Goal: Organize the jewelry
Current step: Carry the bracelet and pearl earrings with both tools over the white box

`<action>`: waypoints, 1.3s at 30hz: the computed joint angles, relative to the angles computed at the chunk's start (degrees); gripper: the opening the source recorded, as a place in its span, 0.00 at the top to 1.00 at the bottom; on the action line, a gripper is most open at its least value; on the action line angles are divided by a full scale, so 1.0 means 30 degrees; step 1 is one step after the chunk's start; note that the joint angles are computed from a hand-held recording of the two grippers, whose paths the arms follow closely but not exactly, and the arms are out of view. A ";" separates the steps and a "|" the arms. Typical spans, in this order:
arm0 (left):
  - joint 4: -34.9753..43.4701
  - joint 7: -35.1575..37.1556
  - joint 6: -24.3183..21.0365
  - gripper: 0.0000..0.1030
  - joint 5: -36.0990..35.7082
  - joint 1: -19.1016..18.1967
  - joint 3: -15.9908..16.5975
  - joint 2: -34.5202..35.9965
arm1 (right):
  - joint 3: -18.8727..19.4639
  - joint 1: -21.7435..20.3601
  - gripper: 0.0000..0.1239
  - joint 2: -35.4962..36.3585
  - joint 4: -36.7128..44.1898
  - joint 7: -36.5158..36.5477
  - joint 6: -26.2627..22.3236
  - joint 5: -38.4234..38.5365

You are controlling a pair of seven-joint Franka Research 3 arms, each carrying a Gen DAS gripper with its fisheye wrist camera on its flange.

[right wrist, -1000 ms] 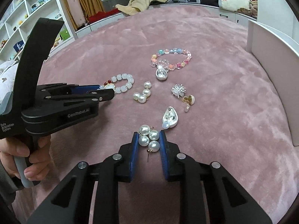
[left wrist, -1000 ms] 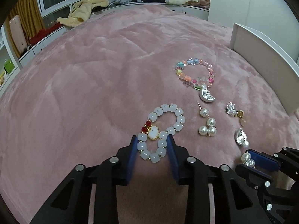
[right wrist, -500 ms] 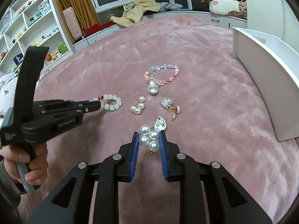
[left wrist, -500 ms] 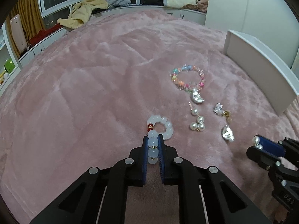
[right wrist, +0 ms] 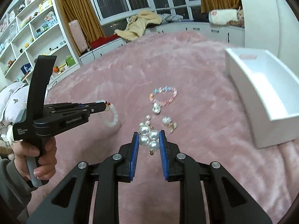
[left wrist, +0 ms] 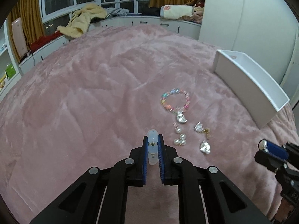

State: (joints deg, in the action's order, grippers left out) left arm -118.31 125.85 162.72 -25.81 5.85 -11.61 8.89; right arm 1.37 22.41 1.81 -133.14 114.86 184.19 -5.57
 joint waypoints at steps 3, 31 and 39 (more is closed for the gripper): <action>0.0066 0.0408 -0.0299 0.86 -0.0296 -0.0123 -0.0155 -0.0633 | -0.0509 -0.0393 0.82 -0.0679 -0.0073 0.3171 -0.0238 -0.3935; 0.9225 -0.3683 -0.5454 0.86 0.4536 -0.4334 -0.1087 0.2388 | 0.1287 -0.7288 0.82 -0.4221 -0.0488 -0.2195 -0.2517 -0.1212; 1.2650 -0.5180 -0.6807 0.85 0.6126 -0.5320 -0.1587 0.5127 | -0.0815 -0.6003 0.82 -0.2969 -0.0475 -0.7160 -0.2388 0.3284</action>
State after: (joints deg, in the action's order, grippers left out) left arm -80.36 110.31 142.30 -7.43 -10.11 -16.37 24.27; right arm -1.07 4.40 -7.10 -134.56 93.38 177.03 4.29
